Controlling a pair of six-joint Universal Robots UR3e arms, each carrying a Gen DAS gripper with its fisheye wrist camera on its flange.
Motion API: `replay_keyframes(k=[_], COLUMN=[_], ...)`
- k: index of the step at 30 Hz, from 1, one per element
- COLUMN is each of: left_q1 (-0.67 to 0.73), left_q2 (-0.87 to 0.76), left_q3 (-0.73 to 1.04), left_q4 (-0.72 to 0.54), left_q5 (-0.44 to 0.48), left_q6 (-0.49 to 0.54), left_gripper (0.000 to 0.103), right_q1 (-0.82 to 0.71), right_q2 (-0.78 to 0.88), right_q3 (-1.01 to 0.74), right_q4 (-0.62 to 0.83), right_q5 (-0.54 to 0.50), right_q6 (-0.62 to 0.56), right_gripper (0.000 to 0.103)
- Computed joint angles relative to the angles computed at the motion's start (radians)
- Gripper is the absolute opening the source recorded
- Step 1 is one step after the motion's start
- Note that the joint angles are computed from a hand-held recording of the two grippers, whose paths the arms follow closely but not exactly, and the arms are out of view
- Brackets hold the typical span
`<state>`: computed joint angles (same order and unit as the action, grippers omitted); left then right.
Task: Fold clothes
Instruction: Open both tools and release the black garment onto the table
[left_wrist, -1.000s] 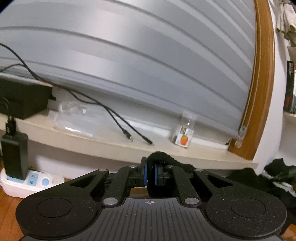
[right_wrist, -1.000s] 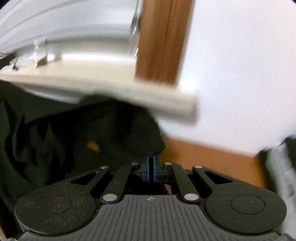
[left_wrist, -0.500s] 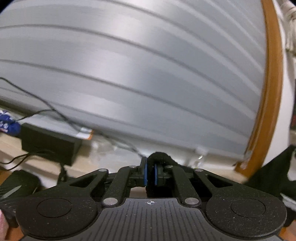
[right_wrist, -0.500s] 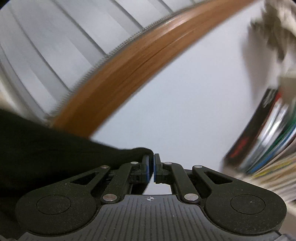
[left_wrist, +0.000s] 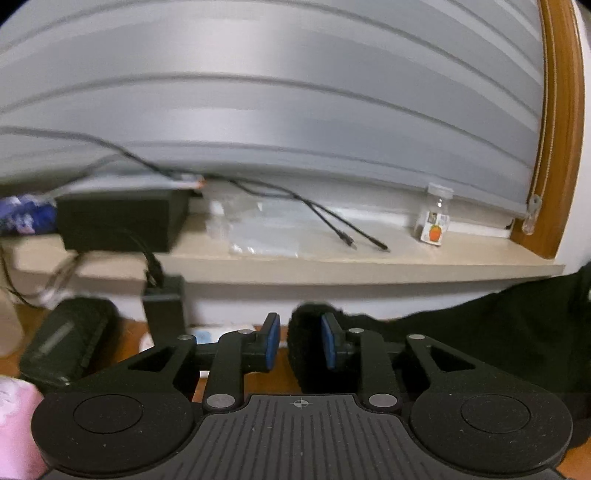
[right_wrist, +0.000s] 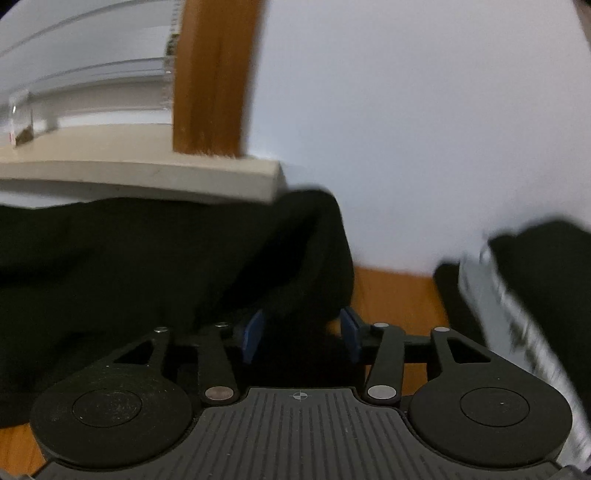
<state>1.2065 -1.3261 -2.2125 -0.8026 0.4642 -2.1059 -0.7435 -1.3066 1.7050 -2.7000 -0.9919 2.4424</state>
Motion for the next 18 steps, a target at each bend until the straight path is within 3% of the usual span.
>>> replay_keyframes(k=[2, 7, 9, 12, 15, 16, 17, 18], left_q1=[0.013, -0.014, -0.067, -0.185, -0.349, -0.401, -0.451, -0.5], left_q2=[0.052, 0.162, 0.162, 0.094, -0.099, -0.17, -0.241, -0.309], left_q3=[-0.005, -0.011, -0.011, -0.05, -0.051, -0.037, -0.016, 0.01], left_q4=[-0.082, -0.247, -0.244, -0.005, 0.353, 0.45, 0.535, 0.607], left_q5=[-0.032, -0.1, -0.109, -0.096, -0.066, -0.053, -0.041, -0.03], left_q6=[0.048, 0.122, 0.11, -0.051, -0.268, -0.328, -0.382, -0.431], left_gripper=[0.04, 0.041, 0.041, 0.041, 0.047, 0.047, 0.047, 0.047], right_q1=[-0.047, -0.202, -0.234, -0.268, -0.295, -0.309, -0.325, -0.339], right_q2=[-0.021, -0.1, -0.114, -0.113, -0.115, -0.127, -0.144, -0.169], right_q3=[0.038, 0.115, 0.141, 0.157, 0.166, 0.171, 0.174, 0.187], right_q4=[0.016, 0.171, 0.205, 0.262, 0.348, 0.397, 0.456, 0.489], right_q5=[0.031, 0.109, 0.125, 0.134, 0.147, 0.159, 0.178, 0.19], right_q6=[-0.016, -0.115, -0.137, -0.178, -0.242, -0.279, -0.322, -0.355], right_gripper=[0.058, 0.066, 0.069, 0.074, 0.073, 0.063, 0.044, 0.031])
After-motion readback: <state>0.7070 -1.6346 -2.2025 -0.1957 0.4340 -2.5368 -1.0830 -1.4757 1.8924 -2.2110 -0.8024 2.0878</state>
